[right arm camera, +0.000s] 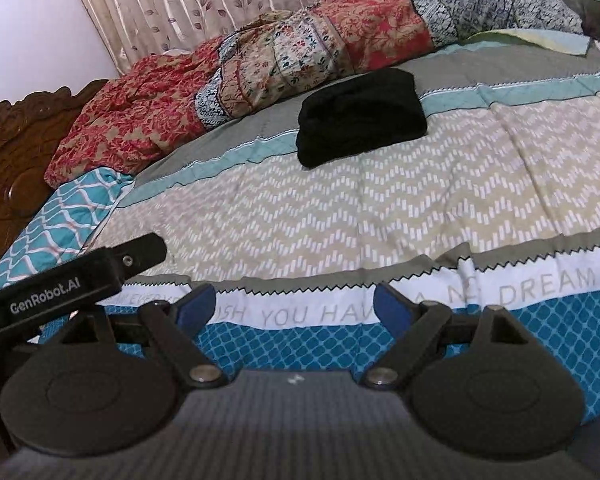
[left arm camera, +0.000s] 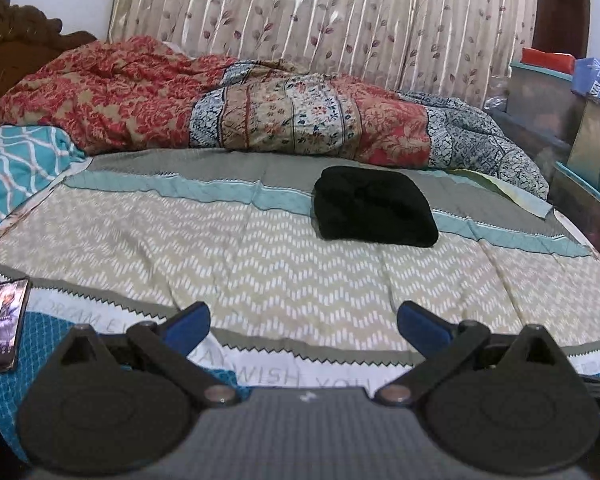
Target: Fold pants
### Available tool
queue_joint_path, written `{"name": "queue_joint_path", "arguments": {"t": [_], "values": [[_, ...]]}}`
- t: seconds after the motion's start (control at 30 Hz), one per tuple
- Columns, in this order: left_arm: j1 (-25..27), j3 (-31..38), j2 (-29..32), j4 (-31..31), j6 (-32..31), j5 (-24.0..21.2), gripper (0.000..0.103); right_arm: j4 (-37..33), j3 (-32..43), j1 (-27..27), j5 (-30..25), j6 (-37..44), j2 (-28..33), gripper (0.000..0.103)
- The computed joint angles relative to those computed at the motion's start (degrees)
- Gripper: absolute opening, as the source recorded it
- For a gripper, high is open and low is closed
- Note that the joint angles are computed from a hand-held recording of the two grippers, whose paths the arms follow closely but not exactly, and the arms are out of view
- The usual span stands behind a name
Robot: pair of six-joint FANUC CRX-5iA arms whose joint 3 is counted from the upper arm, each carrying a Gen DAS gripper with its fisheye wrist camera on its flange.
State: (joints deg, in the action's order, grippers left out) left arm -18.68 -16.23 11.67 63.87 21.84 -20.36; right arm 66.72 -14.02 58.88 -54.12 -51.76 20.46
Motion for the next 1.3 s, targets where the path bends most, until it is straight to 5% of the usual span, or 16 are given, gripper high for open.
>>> {"name": "queue_joint_path", "arguments": {"t": [0.3,0.57,0.73,0.93,1.17,1.3], "values": [[0.37,-0.28,-1.83,-4.34,2.48,1.44,0.103,-1.95,0.88,1.37,-3.73,-0.65,0.37,0.090],[3.20,6.34,-0.21,-23.86,20.77,-1.70,0.103,-1.16,0.12,1.27,-3.45,-1.83,-0.14,0.094],[3.15,8.09,0.09,-33.05,27.73,2.09,0.103,-1.46,0.20,0.49,-2.04,-2.29,0.17,0.094],[2.95,7.17,0.08,-29.12,23.43,3.73,0.103,-2.14,0.05,0.55,-2.33,-2.29,0.05,0.094],[2.04,6.23,-1.07,-33.65,25.64,8.63,0.103,-2.10,-0.39,0.66,-2.83,-3.60,-0.26,0.094],[1.67,4.15,-1.38,-23.00,15.97,8.05,0.103,-1.40,-0.58,0.78,-2.86,-3.75,-0.35,0.094]]}}
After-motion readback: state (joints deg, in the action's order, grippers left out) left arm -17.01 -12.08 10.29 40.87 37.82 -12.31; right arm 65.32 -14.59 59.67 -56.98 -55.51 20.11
